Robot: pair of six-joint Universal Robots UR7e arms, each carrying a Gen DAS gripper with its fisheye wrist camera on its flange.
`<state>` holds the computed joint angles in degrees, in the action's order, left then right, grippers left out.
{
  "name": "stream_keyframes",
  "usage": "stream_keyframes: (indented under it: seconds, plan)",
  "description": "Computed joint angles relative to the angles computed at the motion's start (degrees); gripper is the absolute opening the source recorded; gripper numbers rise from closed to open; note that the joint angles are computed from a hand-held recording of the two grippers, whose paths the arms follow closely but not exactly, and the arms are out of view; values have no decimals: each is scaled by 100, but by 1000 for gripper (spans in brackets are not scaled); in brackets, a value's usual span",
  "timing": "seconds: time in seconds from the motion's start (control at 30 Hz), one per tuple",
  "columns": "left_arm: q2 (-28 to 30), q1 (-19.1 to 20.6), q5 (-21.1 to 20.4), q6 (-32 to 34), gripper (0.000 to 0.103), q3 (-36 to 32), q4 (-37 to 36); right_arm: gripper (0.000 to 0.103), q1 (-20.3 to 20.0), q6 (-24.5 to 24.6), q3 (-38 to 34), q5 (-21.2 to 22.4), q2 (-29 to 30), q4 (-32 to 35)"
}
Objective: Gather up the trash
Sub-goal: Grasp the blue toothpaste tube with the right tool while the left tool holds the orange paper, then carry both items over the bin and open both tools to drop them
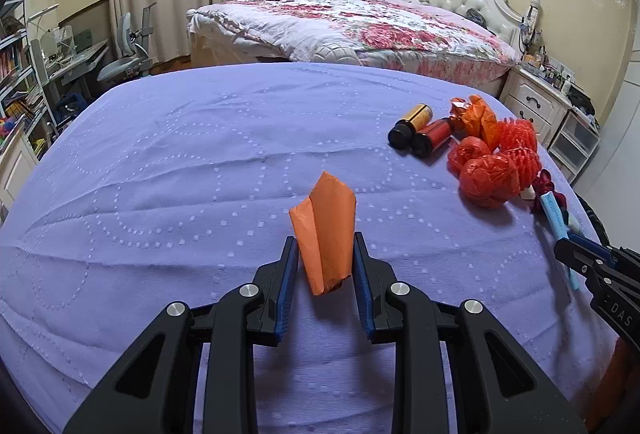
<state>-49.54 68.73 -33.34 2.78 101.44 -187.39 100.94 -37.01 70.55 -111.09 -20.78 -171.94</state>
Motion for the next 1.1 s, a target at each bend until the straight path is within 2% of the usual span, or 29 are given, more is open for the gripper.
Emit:
stream_keyframes:
  seconds: [0.13,0.5,0.77,1.1]
  plan:
    - [77,-40,2,35,28,-71,40,21,-44,79,31,99,-47,54]
    - [79,-22,28,-35,28,-65,87,21,69,-118,84,172,29,182]
    - [46,-57,14,-6,28,-15,-48,21,110,-192,235,227,-76,-48]
    - [306,-290,-265,302,28,-230,-208,21,-51,-100,191,-54,-249,-597]
